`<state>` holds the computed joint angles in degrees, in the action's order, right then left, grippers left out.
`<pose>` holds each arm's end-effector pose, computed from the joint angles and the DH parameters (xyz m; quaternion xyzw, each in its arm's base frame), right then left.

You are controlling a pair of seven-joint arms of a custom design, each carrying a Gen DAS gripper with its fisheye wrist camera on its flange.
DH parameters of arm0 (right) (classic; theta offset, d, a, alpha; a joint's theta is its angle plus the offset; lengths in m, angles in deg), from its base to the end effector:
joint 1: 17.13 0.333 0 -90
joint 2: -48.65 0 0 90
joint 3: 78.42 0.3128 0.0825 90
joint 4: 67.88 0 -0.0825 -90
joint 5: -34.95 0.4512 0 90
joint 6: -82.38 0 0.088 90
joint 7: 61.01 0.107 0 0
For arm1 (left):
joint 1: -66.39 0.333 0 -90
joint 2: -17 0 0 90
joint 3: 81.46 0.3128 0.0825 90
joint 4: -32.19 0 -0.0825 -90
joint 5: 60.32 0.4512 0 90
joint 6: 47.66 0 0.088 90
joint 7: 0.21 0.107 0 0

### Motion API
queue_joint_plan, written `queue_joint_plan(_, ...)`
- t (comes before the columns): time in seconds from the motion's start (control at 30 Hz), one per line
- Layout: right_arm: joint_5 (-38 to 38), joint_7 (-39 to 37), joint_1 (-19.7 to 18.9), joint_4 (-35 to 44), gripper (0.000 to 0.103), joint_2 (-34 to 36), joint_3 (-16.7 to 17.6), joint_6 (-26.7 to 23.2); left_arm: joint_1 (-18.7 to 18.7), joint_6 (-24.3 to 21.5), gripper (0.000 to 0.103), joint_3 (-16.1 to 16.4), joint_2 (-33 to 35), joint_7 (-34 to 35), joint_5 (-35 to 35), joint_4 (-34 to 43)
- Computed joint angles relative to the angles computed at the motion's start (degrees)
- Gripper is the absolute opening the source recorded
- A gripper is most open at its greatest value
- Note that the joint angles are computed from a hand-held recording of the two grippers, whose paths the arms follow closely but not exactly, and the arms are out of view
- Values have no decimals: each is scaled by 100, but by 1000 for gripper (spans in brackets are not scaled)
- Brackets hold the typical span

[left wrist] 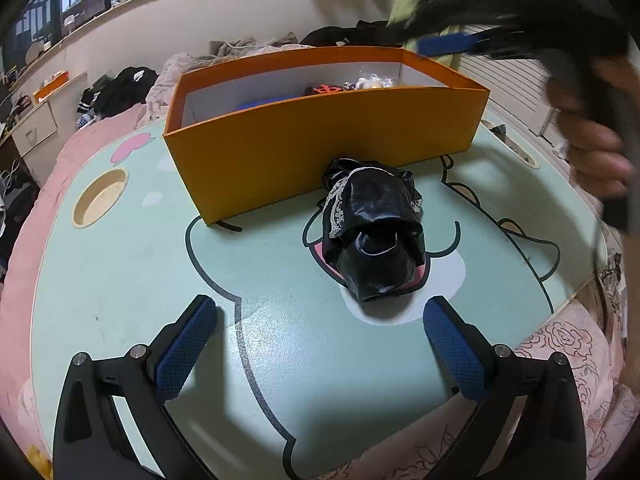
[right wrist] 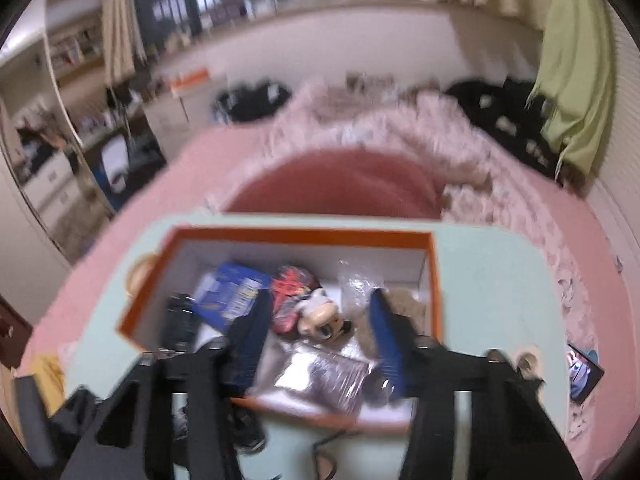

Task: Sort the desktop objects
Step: 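Grasp the white cartoon figure keychain in the box with the right gripper, place it beside the pouch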

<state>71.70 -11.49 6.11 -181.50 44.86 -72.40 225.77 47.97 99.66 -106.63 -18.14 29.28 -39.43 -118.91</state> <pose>0.5651 0.3133 0.5331 -0.8624 0.3442 -0.0536 0.3673 0.3383 -0.3211 0.4402 -0.6796 0.6517 -0.2475 0.2286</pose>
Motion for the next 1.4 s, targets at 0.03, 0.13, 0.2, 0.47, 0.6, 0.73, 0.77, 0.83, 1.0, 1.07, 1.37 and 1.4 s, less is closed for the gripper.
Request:
queue_joint_plan(0.03, -208, 153, -11, 186, 31, 178, 13, -146, 2, -3, 103, -7, 6, -9, 3, 5)
queue_joint_plan(0.13, -537, 258, -35, 445, 31, 491, 83, -238, 10, -16, 103, -31, 22, -40, 25, 19)
queue_joint_plan(0.2, -578, 272, -66, 599, 31, 600, 115, -501, -22, -78, 103, -40, 22, -49, 3, 71)
queue_joint_plan(0.47, -852, 236, -130, 761, 31, 794, 201, -799, -44, -80, 103, -31, 5, -75, 22, 49)
queue_joint_plan(0.6, -479, 15, -208, 844, 29, 845, 206, -1075, -49, -69, 103, -27, -10, -84, 29, 30)
queue_joint_plan(0.73, 127, -336, -237, 496, 28, 577, 206, -792, -46, -90, 103, 1, 9, -40, 21, 74)
queue_joint_plan(0.77, 317, -453, -237, 435, 28, 502, 193, -771, -43, -95, 103, 13, 17, -19, 17, 91)
queue_joint_plan(0.83, 842, -710, -252, 314, 28, 289, 126, -854, -30, -88, 103, 3, 22, -27, 23, 91)
queue_joint_plan(1.0, 1943, -1416, -228, -65, 28, -461, -175, -1110, -25, -73, 103, -2, 14, -30, 24, 75)
queue_joint_plan(1.07, 2136, -1638, -193, -300, 28, -840, -333, -1352, -18, -68, 103, -11, 23, -40, 31, 80)
queue_joint_plan(1.37, 1722, -1659, -56, -1371, 28, -1478, -641, -2102, -19, -48, 103, -6, 7, -42, 41, 50)
queue_joint_plan(1.4, 1679, -1567, -66, -1383, 29, -1396, -618, -2068, -22, -49, 103, -4, -3, -40, 38, 41)
